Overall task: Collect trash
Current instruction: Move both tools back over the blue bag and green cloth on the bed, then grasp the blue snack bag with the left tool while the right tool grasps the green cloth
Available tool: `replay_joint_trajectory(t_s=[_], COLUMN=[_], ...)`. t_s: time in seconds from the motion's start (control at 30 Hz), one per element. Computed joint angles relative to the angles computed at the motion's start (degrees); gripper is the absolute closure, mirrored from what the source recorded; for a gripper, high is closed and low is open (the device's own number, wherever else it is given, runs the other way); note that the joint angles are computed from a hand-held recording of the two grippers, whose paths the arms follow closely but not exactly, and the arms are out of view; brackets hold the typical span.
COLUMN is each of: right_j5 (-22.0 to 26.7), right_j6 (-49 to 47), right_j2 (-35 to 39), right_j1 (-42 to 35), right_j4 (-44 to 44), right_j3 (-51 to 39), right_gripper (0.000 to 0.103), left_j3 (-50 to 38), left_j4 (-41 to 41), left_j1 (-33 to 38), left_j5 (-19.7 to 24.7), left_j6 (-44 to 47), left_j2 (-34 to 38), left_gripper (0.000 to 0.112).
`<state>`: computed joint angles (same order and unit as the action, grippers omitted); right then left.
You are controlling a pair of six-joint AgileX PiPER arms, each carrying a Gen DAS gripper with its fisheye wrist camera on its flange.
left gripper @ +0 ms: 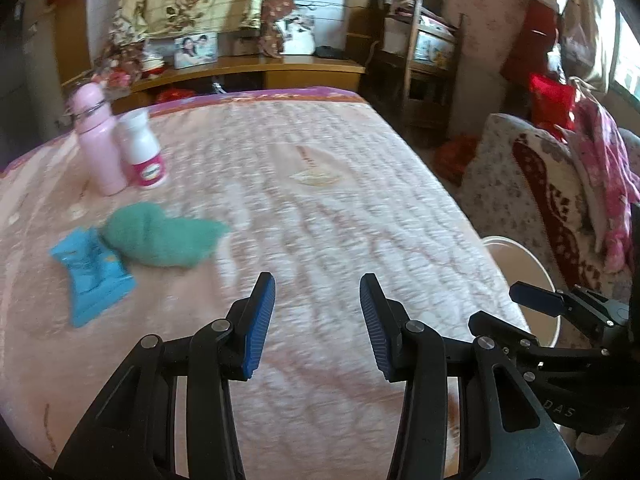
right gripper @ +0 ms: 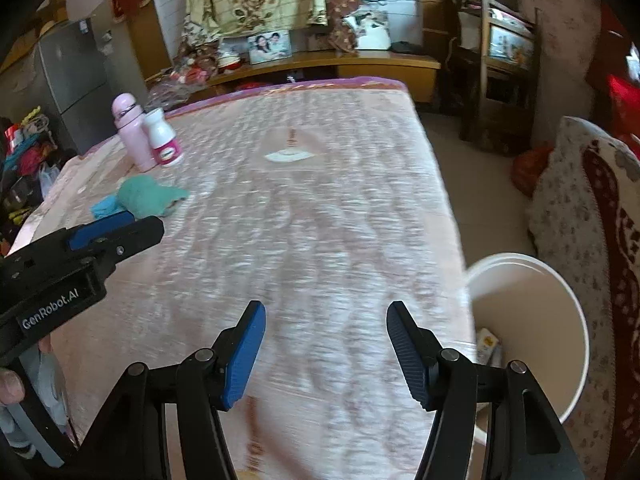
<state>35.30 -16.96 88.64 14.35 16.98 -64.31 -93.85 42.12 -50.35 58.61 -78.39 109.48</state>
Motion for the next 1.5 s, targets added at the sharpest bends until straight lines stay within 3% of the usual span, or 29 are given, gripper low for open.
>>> replay_joint_trajectory(t_s=[0.57,1.03,1.23,1.33,1.5], right_j5=[-1.06,1.43,3.53,4.16,5.97], right_j6=[10.31,12.59,11.31,10.05,8.16], right_j2=[8.13,14.91,19.20,21.27,26.12], right_j1=[14.44,18.94,20.22,20.56,21.19], right_j4=[-3.87,-5.08,-4.60,-3.78,-3.18], right_j3=[-7.81,-15.61,-21.36,-24.51,-32.30], right_gripper=[0.038,0.037,0.036,0.035,0.032], left_j3=[23.05,32.29,37.42,40.75,43.83], left_j4=[3.47,3.19,0.99,-2.53,-7.20], left_j1=[4.42,9.30,14.51,19.64,26.41], left_j5=[-0.51,-1.88,-7.74,-14.38,-20.80], left_j6=[-9.55,-10.59,-8.88,-5.25,-0.55], left_j2=[-15.99,-22.76,-26.83,-29.67,-31.75], left_gripper=[0.070,0.070,0.070,0.070,0.067])
